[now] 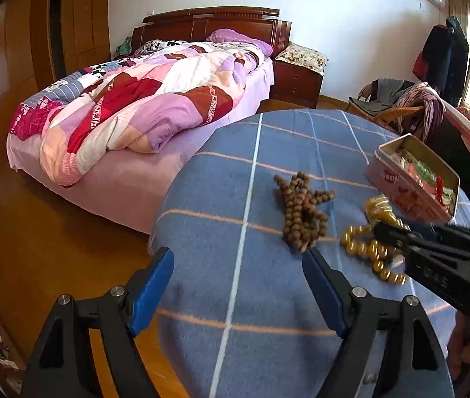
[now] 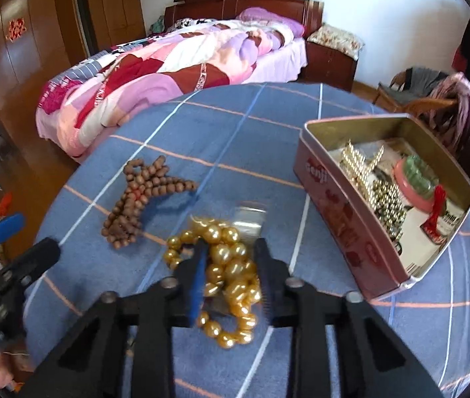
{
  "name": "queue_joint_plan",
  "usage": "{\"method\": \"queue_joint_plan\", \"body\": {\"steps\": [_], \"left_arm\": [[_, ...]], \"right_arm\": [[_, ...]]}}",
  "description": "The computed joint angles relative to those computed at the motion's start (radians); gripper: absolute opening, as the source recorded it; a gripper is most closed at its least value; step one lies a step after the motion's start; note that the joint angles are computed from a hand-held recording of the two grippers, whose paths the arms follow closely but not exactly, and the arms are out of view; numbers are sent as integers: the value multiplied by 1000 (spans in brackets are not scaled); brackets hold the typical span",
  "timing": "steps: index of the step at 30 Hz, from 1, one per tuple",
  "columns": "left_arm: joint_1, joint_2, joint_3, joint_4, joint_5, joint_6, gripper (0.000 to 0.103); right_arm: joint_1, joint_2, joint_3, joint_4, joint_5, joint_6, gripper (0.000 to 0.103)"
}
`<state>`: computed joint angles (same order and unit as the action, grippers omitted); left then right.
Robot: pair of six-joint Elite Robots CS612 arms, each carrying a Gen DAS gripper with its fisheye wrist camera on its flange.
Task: Organize jewelry
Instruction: 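Grasp the gold bead necklace with the right tool while the left grasps the wooden bead strand, then carry the gold necklace and wooden strand into the tin and open both tools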
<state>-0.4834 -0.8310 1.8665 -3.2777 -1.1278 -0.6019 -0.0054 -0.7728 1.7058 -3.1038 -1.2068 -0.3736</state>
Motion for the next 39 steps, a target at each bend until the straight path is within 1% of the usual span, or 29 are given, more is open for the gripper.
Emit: {"method": "queue_joint_plan", "body": {"steps": [1, 4, 6, 9, 11, 12, 16, 18, 19, 21, 22, 24, 27, 29, 31, 34, 39], "left_arm": [[2, 2, -6, -3, -7, 4, 80], [6, 14, -35, -10, -23, 25, 80], [11, 24, -62, 9, -41, 35, 80], [22, 43, -107, 39, -80, 30, 80], [28, 55, -133, 64, -108, 24, 80], [29, 62, -148, 86, -116, 18, 80], [34, 80, -191, 173, -132, -2, 80], [25, 84, -197, 182, -107, 22, 78], [24, 86, -201, 193, -116, 30, 76], [22, 86, -210, 223, -122, 44, 50], [19, 86, -212, 228, -109, 46, 45], [21, 86, -214, 228, -110, 47, 33], [19, 86, -212, 221, -107, 54, 23], [21, 85, -208, 201, -128, 65, 21], [18, 84, -204, 181, -127, 71, 20], [6, 76, -186, 134, -103, 87, 20], [-20, 55, -157, 84, -68, 118, 20]], "right_arm": [[-11, -6, 6, 8, 30, 12, 24], [-29, -22, 26, -12, 77, 43, 23], [-44, -34, 46, -36, 120, 60, 23], [-67, -49, 69, -78, 182, 104, 23], [-89, -53, 73, -80, 256, 131, 23], [-97, -55, 78, -93, 273, 145, 23], [-115, -59, 80, -138, 266, 211, 23], [-128, -60, 81, -146, 271, 247, 23], [-131, -61, 83, -153, 265, 258, 23], [-135, -60, 85, -166, 246, 269, 23], [-134, -58, 83, -167, 240, 273, 23], [-132, -54, 79, -159, 241, 283, 23], [-133, -53, 79, -145, 250, 277, 23], [-129, -53, 82, -142, 250, 273, 23], [-131, -55, 88, -143, 256, 269, 23], [-134, -62, 98, -160, 255, 266, 23], [-140, -70, 112, -205, 251, 286, 23]]}}
